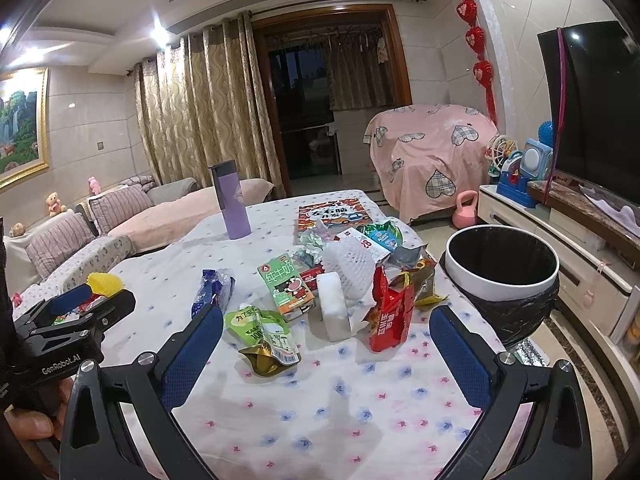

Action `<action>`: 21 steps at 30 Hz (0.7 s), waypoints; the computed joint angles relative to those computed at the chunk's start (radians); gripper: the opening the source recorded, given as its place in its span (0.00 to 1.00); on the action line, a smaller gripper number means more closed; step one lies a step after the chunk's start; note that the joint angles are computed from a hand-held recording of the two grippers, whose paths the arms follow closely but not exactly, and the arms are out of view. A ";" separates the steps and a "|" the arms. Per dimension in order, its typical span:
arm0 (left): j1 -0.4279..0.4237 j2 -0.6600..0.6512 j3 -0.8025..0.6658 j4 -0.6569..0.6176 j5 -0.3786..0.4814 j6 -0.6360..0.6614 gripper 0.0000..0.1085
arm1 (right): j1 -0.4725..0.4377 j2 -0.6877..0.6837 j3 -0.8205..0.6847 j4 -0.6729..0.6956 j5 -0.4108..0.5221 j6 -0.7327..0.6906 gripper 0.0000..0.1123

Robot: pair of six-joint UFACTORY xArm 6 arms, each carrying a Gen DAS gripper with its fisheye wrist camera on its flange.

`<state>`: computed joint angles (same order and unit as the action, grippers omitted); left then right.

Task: Collect trash

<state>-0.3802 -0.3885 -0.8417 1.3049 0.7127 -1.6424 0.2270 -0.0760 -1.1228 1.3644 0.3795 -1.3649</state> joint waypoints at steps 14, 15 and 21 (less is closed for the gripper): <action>0.092 0.048 -0.016 -0.149 -0.094 0.105 0.92 | -0.021 0.060 -0.055 -0.106 0.132 0.096 0.92; 0.108 0.057 -0.018 -0.181 -0.110 0.131 0.92 | -0.024 0.072 -0.066 -0.124 0.153 0.118 0.91; 0.188 0.135 -0.058 -0.373 -0.196 0.298 0.92 | -0.028 0.165 -0.153 -0.239 0.260 0.234 0.84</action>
<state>-0.1922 -0.2536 -0.8996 0.9314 0.5168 -1.3447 0.1989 0.0887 -1.2762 1.1254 0.6394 -1.1306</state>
